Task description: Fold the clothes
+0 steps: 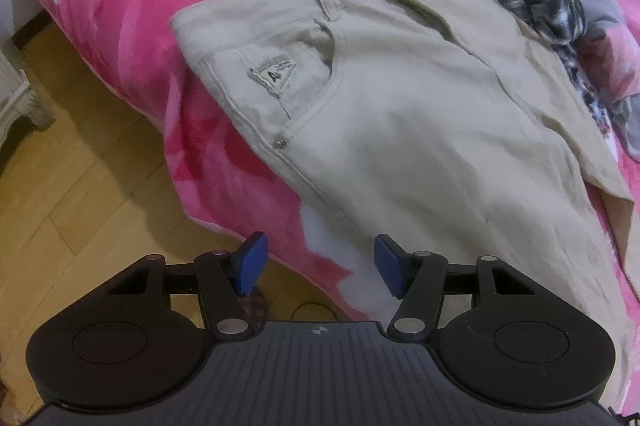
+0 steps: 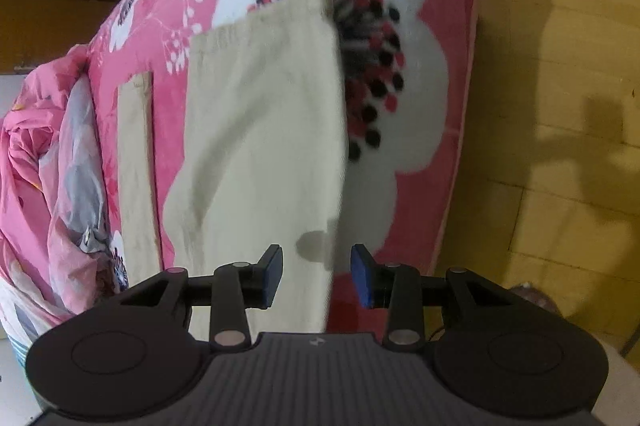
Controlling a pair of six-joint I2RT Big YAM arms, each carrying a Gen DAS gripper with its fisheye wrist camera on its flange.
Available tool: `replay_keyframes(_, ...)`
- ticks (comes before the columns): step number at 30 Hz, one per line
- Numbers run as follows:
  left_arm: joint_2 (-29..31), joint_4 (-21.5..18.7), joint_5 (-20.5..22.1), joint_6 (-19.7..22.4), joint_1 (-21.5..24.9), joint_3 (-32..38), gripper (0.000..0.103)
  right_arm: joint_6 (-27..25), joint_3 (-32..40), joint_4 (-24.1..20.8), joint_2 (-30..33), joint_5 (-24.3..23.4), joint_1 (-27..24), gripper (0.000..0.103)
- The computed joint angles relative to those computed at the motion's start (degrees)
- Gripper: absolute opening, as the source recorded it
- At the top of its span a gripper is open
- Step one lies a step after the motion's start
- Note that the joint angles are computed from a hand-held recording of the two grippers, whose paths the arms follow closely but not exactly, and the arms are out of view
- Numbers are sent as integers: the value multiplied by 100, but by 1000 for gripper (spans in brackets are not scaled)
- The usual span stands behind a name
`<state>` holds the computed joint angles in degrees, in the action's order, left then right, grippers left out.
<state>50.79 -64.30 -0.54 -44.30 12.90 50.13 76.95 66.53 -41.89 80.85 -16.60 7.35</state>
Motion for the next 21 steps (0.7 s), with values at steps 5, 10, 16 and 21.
replay_keyframes(5, -69, 90, 16, -69, -105, -96, 59, 515, -340, 601, -135, -348, 89, 37)
replay_keyframes(10, -99, 189, -52, -282, -154, -147, 59, 479, -440, 1143, -206, -742, 294, 22)
replay_keyframes(16, -86, 279, -107, -608, -212, -206, 59, -23, 28, 583, 283, -1073, 439, 10)
replay_keyframes(21, -169, 327, -98, -866, -226, -310, 59, -391, 275, 216, 343, -1061, 470, 4)
